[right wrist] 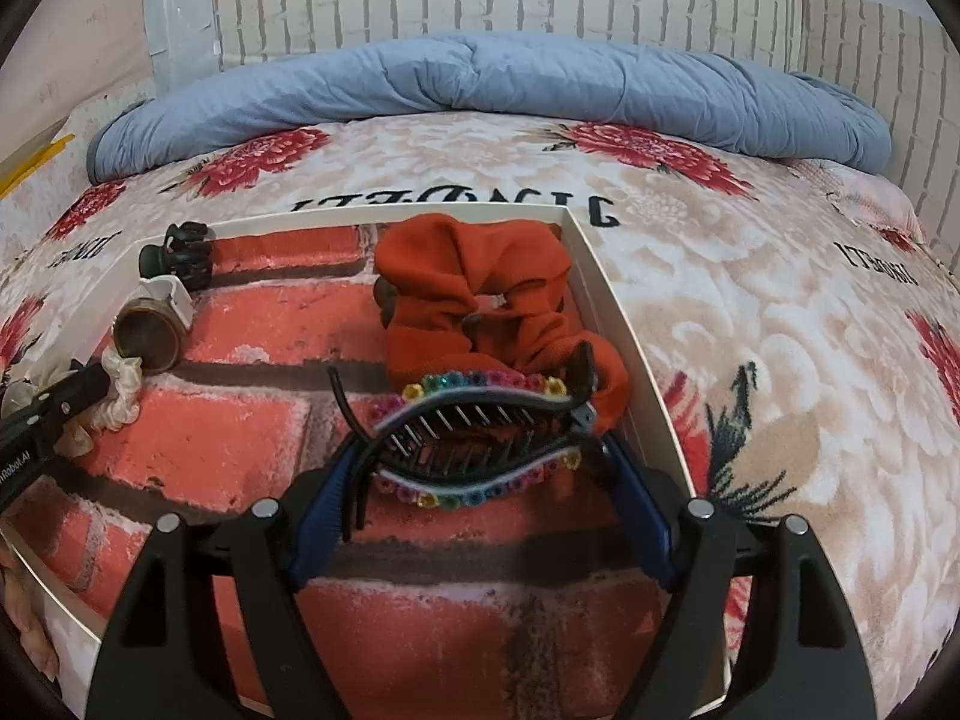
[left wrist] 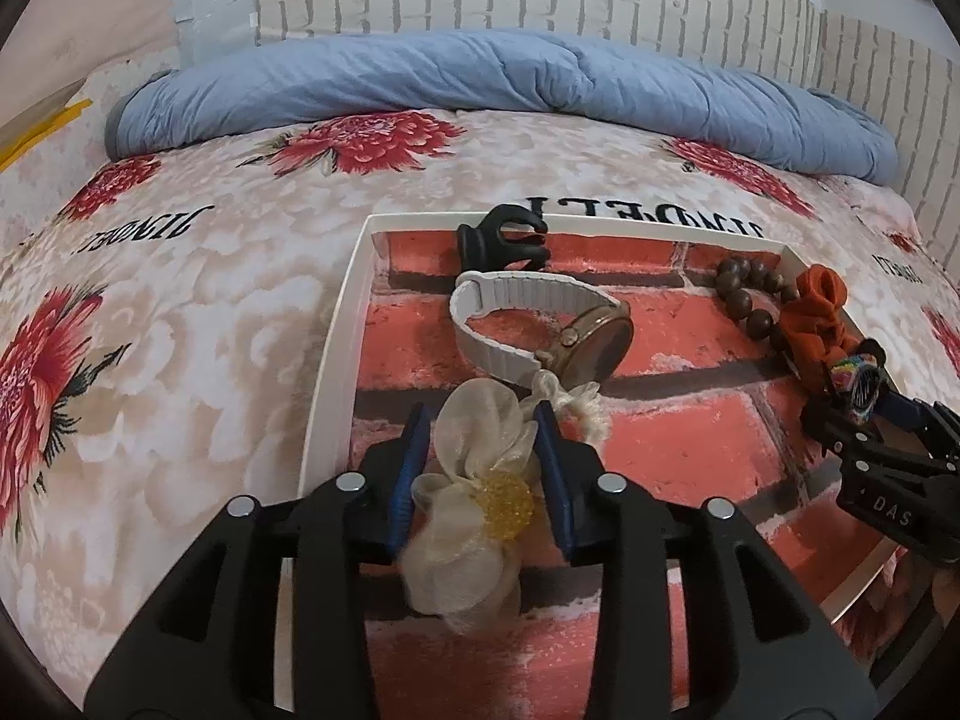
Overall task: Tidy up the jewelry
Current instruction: 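Carry the flower clip and rainbow claw clip into the tray and open both tools, then grasp the teal-and-pink fabric hair clip with the left tool while the right tool grasps the black braided bracelet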
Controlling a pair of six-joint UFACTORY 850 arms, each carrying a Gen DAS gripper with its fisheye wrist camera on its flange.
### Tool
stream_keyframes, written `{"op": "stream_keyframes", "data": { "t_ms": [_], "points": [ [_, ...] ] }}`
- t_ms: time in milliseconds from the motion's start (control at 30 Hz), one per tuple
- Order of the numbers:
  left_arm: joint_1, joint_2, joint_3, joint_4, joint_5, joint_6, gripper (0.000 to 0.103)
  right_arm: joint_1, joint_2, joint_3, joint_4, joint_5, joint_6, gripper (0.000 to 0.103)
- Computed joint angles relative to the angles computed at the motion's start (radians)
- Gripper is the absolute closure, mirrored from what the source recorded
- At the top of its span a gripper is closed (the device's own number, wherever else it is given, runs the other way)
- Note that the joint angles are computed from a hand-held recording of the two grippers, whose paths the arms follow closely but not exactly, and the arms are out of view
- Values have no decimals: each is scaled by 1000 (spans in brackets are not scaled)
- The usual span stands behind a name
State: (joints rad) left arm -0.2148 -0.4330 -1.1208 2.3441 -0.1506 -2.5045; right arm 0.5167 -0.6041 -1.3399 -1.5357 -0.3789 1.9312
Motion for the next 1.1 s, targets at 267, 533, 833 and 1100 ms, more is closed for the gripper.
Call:
{"op": "stream_keyframes", "data": {
  "t_ms": [267,533,833,1100],
  "points": [
    [-3,50,42,151,-29,-160,37,11,59,63,-192,-51,189,11],
    [-12,148,107,90,-88,-126,5,28,159,158,-338,-68,370,4],
    [-2,306,227,-65,-49,34,5,122,271,272,-210,-147,238,4],
    [28,471,418,-390,-70,408,5,227,352,401,-92,-141,206,4]
  ]
}}
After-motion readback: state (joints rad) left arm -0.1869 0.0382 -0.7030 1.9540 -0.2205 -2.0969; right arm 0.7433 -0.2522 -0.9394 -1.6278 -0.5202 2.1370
